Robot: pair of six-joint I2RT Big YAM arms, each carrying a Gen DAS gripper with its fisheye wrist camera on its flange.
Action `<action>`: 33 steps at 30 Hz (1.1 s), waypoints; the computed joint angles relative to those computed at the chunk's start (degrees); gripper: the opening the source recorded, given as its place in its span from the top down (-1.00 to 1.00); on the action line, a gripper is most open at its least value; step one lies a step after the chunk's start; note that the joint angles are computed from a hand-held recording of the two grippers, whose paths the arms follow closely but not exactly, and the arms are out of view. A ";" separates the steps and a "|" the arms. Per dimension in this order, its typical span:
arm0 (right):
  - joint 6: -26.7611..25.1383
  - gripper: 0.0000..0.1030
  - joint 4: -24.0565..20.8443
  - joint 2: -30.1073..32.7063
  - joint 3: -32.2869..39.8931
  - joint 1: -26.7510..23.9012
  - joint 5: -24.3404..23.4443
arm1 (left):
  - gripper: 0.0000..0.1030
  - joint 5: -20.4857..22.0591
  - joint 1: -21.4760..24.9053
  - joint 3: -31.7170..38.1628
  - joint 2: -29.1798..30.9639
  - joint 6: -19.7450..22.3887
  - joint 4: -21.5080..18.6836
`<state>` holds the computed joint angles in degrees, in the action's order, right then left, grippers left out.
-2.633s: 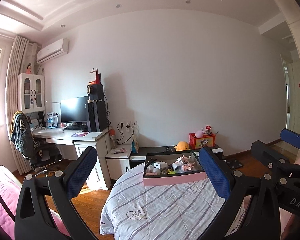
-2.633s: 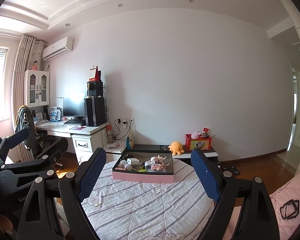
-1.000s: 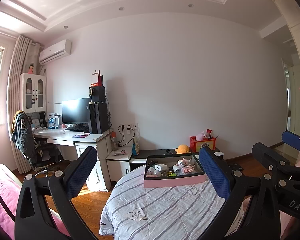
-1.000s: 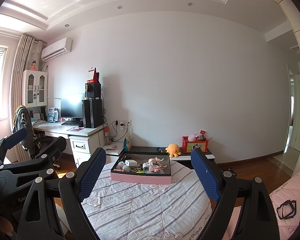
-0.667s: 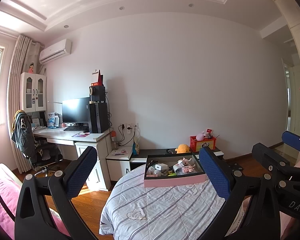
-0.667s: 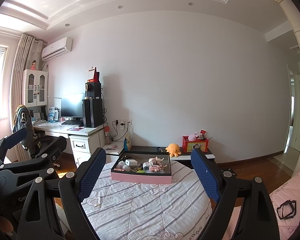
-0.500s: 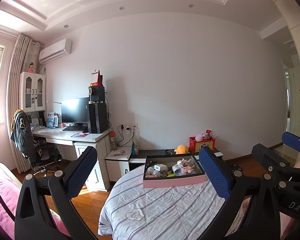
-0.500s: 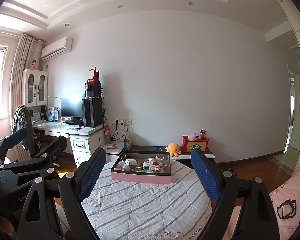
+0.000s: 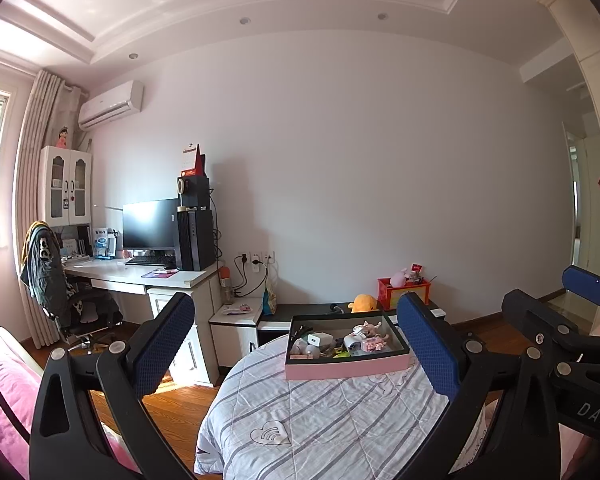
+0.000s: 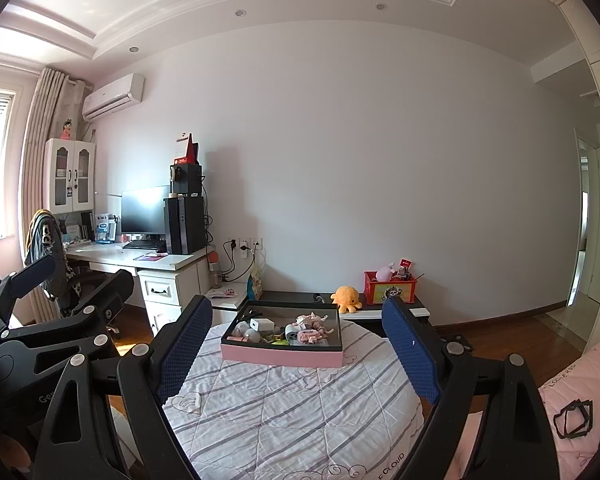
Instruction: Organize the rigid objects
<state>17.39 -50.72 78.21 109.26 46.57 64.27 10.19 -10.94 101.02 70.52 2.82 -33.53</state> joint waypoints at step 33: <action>0.45 -0.71 -0.58 0.22 0.39 0.12 0.06 | -0.98 -0.01 0.21 0.06 -0.05 0.21 -0.28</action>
<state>17.85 -51.29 78.43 109.65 46.69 64.33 10.18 -10.74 101.07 70.47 3.04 -33.81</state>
